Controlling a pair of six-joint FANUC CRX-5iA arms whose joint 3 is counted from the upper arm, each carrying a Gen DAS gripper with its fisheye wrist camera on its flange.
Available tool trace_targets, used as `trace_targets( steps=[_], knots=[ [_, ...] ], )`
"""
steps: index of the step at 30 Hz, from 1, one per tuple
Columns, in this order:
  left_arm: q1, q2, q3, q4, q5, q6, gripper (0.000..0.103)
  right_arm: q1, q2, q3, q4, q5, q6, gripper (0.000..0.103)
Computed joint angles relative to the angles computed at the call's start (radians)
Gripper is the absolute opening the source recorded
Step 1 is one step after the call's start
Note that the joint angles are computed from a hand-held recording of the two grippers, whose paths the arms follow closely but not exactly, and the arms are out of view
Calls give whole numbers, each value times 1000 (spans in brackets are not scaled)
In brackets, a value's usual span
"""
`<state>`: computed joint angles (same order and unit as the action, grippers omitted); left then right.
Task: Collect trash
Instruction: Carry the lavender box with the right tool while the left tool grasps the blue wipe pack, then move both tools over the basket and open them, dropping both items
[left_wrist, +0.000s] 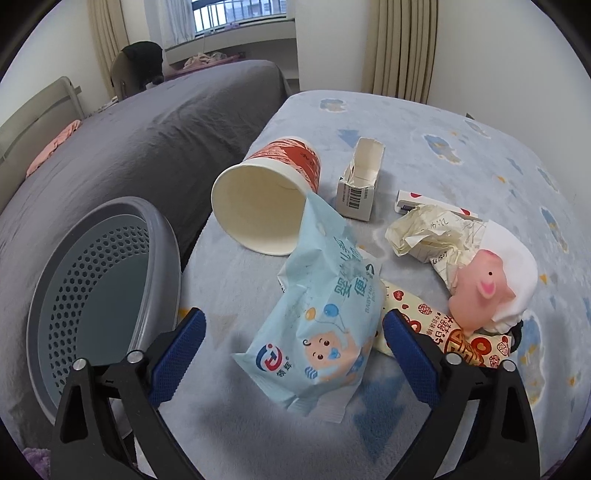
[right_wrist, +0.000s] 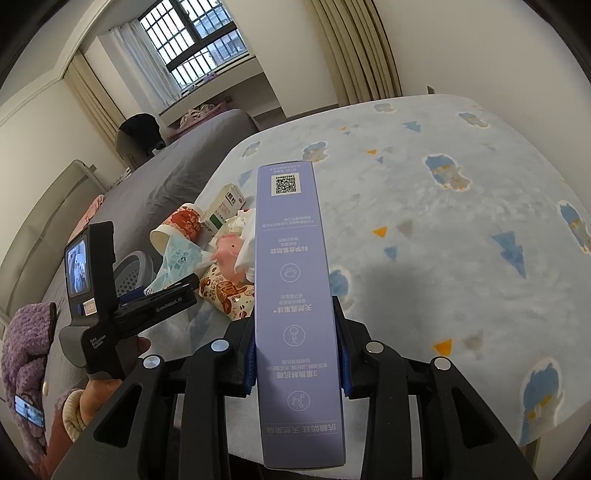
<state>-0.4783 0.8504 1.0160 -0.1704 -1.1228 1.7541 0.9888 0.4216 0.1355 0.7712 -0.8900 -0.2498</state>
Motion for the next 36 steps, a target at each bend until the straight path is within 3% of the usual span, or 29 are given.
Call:
trace_targets(
  steps=[3,9,26,36],
  knots=[
    [9,-6,-20,38,15,-40,62,-2,4,6,-5,2,4,32],
    [9,-64,-122,35,88,-62,46,-4,16,24,-15,-2,26,32],
    [53,-300,-448,153,281,-143,45,5,67,106,-37,-38,83,32],
    [125,-393,-518,106,301,-115,45,3,186,316,-117,3,248,32]
  ],
)
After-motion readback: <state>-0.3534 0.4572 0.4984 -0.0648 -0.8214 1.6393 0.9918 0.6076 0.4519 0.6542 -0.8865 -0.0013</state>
